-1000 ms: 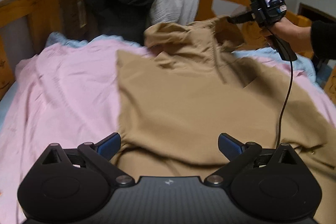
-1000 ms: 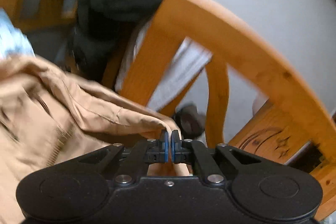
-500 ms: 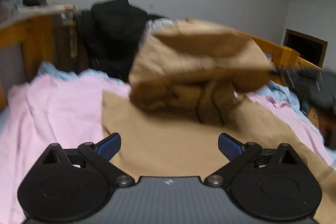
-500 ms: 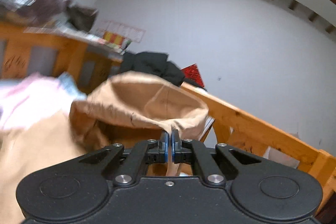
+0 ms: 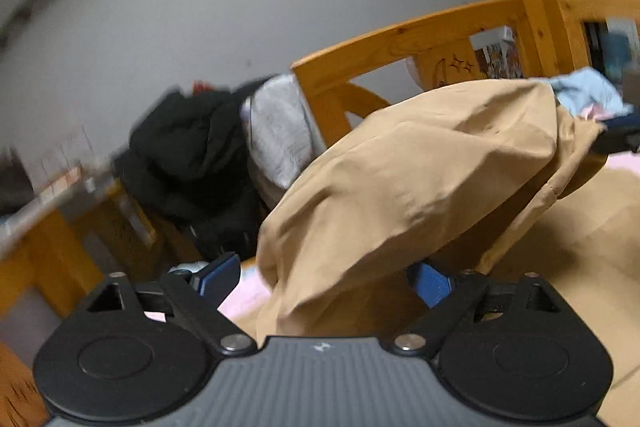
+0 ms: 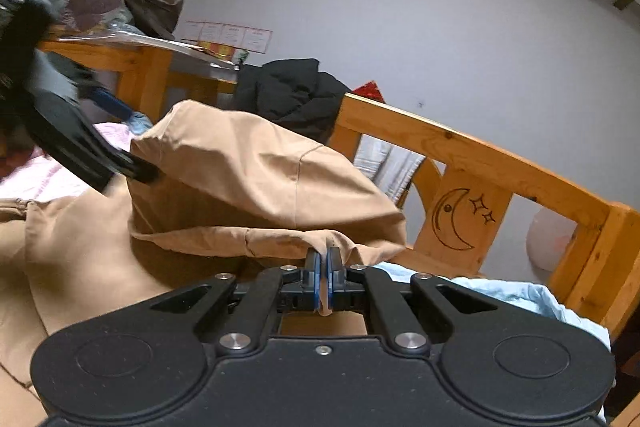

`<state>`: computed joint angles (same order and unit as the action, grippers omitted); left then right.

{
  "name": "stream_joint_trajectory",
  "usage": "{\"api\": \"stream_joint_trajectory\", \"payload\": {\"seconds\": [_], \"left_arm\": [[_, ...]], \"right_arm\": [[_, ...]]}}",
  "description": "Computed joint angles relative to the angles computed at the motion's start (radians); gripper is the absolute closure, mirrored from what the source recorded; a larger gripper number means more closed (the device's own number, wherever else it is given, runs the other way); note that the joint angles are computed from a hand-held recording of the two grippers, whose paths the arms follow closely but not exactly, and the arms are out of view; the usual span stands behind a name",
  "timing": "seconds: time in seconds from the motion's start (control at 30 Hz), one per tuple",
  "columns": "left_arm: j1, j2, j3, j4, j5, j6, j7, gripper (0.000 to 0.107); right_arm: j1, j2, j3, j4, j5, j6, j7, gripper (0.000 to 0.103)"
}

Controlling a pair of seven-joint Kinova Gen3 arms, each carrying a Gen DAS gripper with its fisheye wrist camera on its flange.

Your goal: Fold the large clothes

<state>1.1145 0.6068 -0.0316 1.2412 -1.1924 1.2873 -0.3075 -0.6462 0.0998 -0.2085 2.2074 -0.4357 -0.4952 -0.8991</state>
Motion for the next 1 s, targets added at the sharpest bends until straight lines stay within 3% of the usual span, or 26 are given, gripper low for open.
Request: {"api": "stream_joint_trajectory", "payload": {"seconds": [0.07, 0.13, 0.2, 0.27, 0.37, 0.47, 0.57, 0.7, 0.8, 0.87, 1.0], "left_arm": [[0.011, 0.037, -0.018, -0.048, -0.017, 0.016, -0.023, 0.038], [-0.004, 0.015, -0.009, -0.048, 0.004, -0.022, 0.016, 0.086], [-0.047, -0.038, 0.001, -0.028, 0.058, -0.096, 0.095, 0.104], [-0.081, -0.076, -0.002, -0.011, 0.099, -0.145, 0.170, 0.107], [-0.111, -0.109, 0.000, 0.013, 0.109, -0.169, 0.214, 0.107], [-0.139, -0.152, 0.017, 0.062, 0.120, -0.213, 0.247, 0.107], [-0.145, -0.175, 0.038, 0.096, 0.117, -0.218, 0.260, 0.107], [-0.149, -0.191, 0.062, 0.103, 0.128, -0.207, 0.276, 0.107], [-0.150, -0.200, 0.068, 0.102, 0.119, -0.204, 0.294, 0.107], [-0.149, -0.212, 0.070, 0.116, 0.106, -0.210, 0.319, 0.107], [-0.141, -0.234, 0.076, 0.178, 0.053, -0.227, 0.403, 0.107]], "right_arm": [[0.032, -0.007, -0.020, 0.007, 0.045, 0.009, -0.022, 0.101], [0.104, -0.007, -0.081, 0.007, 0.076, 0.027, -0.013, 0.100], [0.107, -0.001, -0.084, -0.001, 0.043, 0.064, 0.054, 0.100], [0.068, 0.003, -0.031, -0.014, 0.010, 0.123, 0.089, 0.099], [0.094, -0.020, -0.033, -0.011, 0.025, 0.180, 0.020, 0.082], [0.201, -0.067, -0.157, 0.006, 0.096, 0.170, -0.102, 0.082], [0.263, -0.049, -0.276, -0.031, 0.126, 0.158, -0.223, 0.082], [0.301, 0.100, -0.402, -0.157, -0.016, 0.212, -0.386, 0.082], [0.287, 0.239, -0.454, -0.214, -0.138, 0.140, -0.508, 0.081], [0.243, 0.311, -0.443, -0.259, -0.220, 0.059, -0.589, 0.081], [0.101, 0.383, -0.315, -0.341, -0.304, -0.069, -0.700, 0.072]]}}
